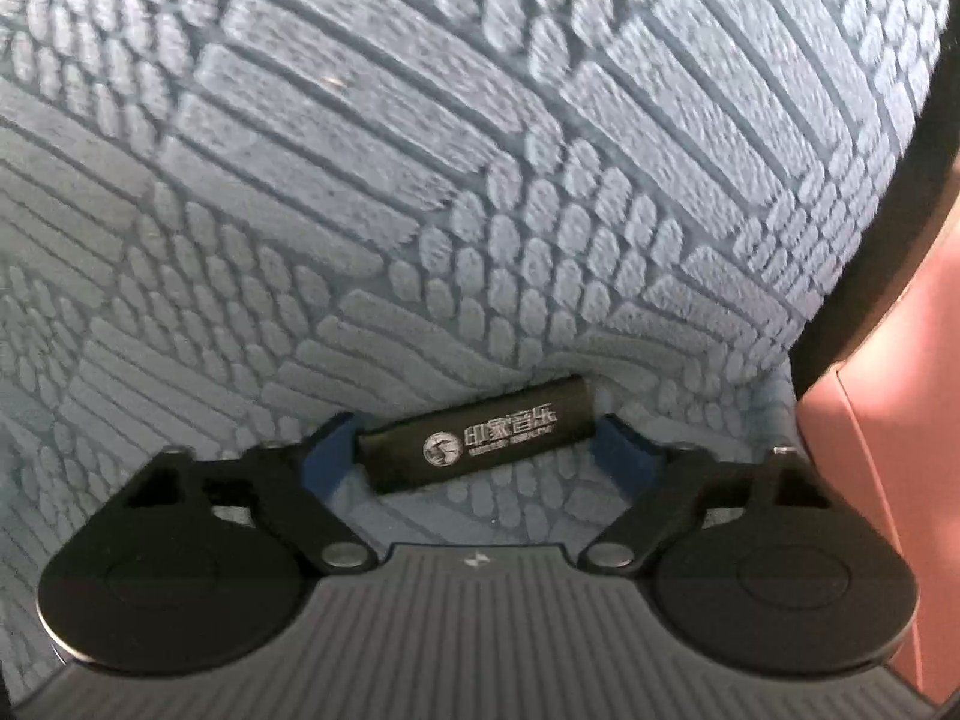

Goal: Organize rigid objects
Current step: 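Lift the USB stick with the left gripper while the right raises the screwdriver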

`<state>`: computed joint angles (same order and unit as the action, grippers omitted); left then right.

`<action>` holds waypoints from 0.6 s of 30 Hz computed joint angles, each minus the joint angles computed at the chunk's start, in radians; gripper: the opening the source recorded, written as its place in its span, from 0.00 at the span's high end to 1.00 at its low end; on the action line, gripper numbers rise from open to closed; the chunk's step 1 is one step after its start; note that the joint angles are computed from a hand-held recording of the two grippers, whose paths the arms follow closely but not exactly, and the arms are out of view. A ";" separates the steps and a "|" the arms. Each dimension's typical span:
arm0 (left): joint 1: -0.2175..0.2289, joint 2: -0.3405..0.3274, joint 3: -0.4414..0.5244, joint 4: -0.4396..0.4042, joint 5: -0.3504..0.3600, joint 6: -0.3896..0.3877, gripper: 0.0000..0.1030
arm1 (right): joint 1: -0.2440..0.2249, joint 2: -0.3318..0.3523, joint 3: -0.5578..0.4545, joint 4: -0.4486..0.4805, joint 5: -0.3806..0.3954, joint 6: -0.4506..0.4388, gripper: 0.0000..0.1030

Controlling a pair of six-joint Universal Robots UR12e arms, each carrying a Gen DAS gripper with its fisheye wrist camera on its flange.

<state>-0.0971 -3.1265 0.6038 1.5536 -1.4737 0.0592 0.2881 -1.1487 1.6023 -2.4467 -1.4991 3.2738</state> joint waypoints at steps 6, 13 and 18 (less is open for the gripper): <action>0.012 0.027 -0.077 0.038 0.023 -0.008 0.17 | 0.008 -0.016 0.012 -0.009 -0.008 -0.018 0.79; 0.044 -0.018 0.055 -0.045 0.065 -0.050 0.17 | 0.016 -0.039 0.030 -0.016 -0.023 0.004 0.79; 0.065 -0.063 0.189 -0.127 0.091 -0.076 0.17 | 0.024 -0.063 0.054 -0.022 -0.033 0.029 0.79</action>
